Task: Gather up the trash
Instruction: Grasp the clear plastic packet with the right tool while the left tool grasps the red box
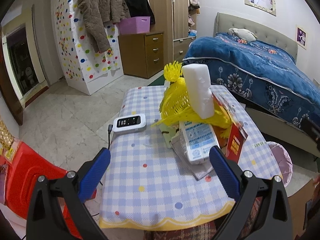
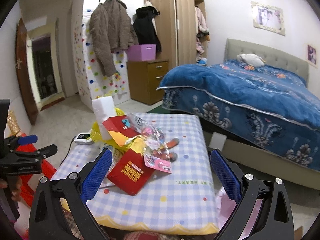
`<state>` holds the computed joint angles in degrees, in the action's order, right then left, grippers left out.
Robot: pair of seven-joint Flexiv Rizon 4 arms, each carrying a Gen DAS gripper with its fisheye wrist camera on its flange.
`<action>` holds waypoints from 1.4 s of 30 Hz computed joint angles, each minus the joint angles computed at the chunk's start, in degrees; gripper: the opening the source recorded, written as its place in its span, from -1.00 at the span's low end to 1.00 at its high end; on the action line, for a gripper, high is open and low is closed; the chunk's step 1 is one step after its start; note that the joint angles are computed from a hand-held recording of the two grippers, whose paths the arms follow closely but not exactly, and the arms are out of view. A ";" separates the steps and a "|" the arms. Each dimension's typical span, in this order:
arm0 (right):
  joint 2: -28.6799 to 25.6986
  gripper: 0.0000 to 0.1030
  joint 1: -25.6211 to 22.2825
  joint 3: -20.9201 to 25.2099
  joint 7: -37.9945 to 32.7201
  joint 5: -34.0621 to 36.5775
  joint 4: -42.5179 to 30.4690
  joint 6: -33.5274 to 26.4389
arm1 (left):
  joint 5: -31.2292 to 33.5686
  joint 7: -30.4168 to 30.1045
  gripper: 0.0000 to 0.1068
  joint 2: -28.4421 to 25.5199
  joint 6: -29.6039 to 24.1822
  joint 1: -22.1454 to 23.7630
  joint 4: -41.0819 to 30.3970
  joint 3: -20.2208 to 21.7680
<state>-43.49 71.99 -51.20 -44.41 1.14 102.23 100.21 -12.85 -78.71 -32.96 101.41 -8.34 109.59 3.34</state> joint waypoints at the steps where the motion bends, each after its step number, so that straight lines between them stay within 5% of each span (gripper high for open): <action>1: 0.48 0.88 -1.32 1.27 0.15 -2.45 -0.71 -1.45 | 0.01 0.09 0.80 -0.16 -0.28 0.15 -0.49 -0.29; 5: -3.16 0.87 0.48 -3.17 0.31 -5.82 -2.41 -5.52 | -0.16 0.10 0.80 -0.96 -1.18 -0.46 -2.45 0.17; 9: -2.10 0.73 -4.77 3.07 -0.68 -8.77 -3.90 -4.23 | 0.20 0.29 0.80 -1.70 -1.36 1.02 -3.19 -1.38; 10: -1.82 0.37 -6.11 4.75 -1.12 -9.42 -4.36 -4.14 | 0.23 0.35 0.80 -1.88 -1.72 1.23 -3.39 -1.63; 12: -1.39 0.13 -9.00 8.44 -1.93 -11.02 -5.52 -5.27 | 0.29 0.49 0.80 -2.42 -2.65 1.52 -3.88 -1.97; 15: -1.52 0.13 -14.05 14.59 -2.51 -13.75 -7.72 -6.20 | 0.61 0.79 0.80 -3.29 -3.35 2.46 -4.45 -3.15; 25: -6.22 0.02 -23.43 24.42 -0.92 -23.29 -17.33 -11.84 | 1.72 2.40 0.80 -6.28 -3.44 3.56 -6.75 -5.55; 32: -9.29 -0.56 -25.09 24.37 1.97 -29.89 -22.67 -15.58 | 1.90 3.03 0.80 -6.82 -3.29 4.39 -6.95 -7.05; 33: -9.32 -0.90 -25.07 24.05 2.63 -30.69 -22.67 -15.42 | 1.97 3.11 0.80 -6.80 -3.14 4.56 -6.83 -7.39; 34: -9.09 -0.97 -24.79 23.34 3.78 -31.28 -22.12 -14.82 | 2.10 3.24 0.80 -6.77 -2.92 4.78 -6.67 -7.88; 42: -5.46 -1.00 -17.57 12.36 12.01 -25.76 -11.39 -5.03 | 3.78 5.13 0.80 -7.06 -1.49 5.95 -6.12 -11.75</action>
